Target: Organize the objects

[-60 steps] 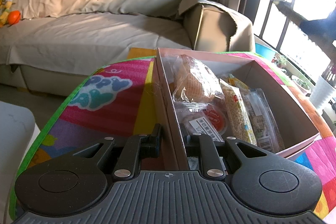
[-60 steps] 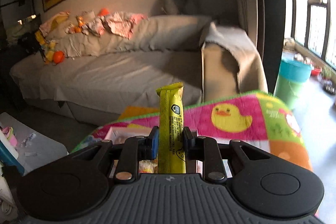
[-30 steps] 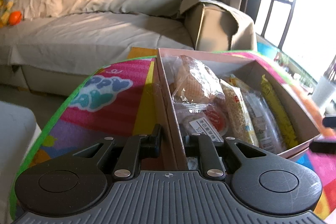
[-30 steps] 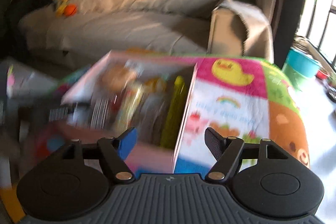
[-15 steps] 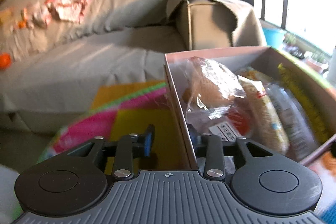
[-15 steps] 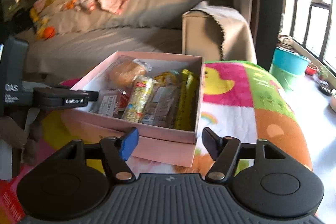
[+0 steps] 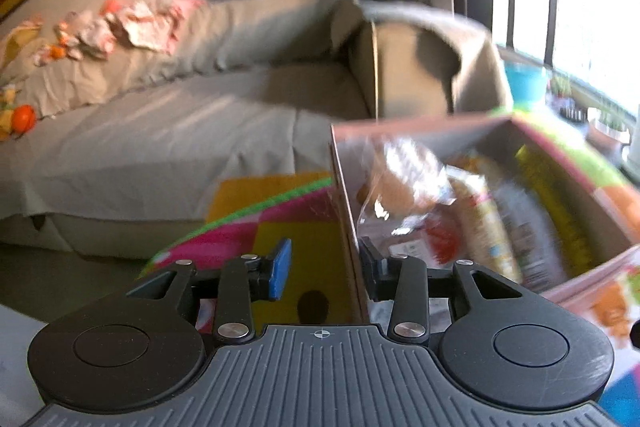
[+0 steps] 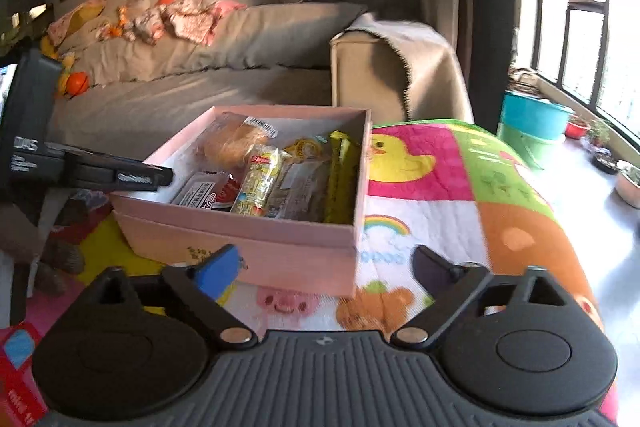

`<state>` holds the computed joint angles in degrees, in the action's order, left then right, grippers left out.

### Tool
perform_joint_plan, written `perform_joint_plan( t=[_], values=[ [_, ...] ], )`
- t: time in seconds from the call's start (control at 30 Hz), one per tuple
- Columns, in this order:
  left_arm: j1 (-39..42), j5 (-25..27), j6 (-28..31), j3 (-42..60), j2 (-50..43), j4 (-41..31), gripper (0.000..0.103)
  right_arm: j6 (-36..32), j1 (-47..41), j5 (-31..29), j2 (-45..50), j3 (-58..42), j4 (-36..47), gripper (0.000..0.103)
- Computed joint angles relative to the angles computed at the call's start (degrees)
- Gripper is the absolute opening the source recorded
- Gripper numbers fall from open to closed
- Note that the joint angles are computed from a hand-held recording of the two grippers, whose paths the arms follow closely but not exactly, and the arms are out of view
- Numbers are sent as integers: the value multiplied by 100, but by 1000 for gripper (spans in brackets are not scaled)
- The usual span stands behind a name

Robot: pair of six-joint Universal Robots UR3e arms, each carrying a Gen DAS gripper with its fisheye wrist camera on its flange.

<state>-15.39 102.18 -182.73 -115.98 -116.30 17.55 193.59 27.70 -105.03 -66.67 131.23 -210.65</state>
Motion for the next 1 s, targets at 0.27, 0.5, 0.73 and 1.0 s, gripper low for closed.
perform_joint_plan(
  t=[0.27,0.5,0.73,1.0],
  values=[
    [-1400,841,-1229,-3365,1135,2674,39,1061,1105,-807,-554,1392,-156,103],
    [-2742,1694,-2109,-3658,-485,3833,39,1646,1883,-1472,219,1126,47,103],
    [-2989,1847,-2366,-3450,-378,3148,41,1772,2052,-1682,481,1098,-164,103],
    [-3126,2000,-2474,-3323,-300,2834,42,1852,2131,-1903,693,914,-220,103]
  ],
)
